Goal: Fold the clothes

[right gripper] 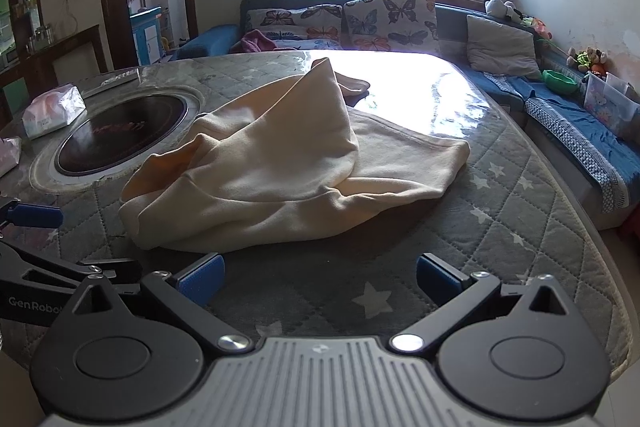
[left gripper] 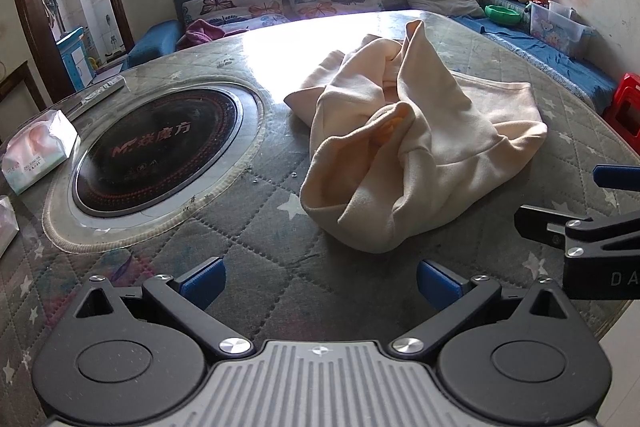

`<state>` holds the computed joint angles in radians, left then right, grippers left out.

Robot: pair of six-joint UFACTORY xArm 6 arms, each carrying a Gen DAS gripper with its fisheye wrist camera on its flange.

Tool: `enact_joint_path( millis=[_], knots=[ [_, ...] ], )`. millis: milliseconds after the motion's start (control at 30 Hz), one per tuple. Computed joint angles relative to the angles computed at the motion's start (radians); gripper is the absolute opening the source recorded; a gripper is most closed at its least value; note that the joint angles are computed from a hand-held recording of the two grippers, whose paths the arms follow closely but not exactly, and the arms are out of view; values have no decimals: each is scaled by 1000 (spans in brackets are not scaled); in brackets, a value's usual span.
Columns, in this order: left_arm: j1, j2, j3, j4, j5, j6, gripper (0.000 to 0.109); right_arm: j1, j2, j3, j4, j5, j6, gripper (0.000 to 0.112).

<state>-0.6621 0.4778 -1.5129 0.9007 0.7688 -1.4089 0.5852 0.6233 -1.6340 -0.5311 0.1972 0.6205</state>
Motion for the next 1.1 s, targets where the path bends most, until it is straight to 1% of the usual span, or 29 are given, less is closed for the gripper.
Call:
enact_joint_path(
  millis=[567,1100],
  knots=[
    [2,18,-29,-26,16,41,103,5,15,-24,56,13,-56,103],
    [6,27,-46,-33,25,62,103,6,31,-48,77,21,-77,103]
  ],
)
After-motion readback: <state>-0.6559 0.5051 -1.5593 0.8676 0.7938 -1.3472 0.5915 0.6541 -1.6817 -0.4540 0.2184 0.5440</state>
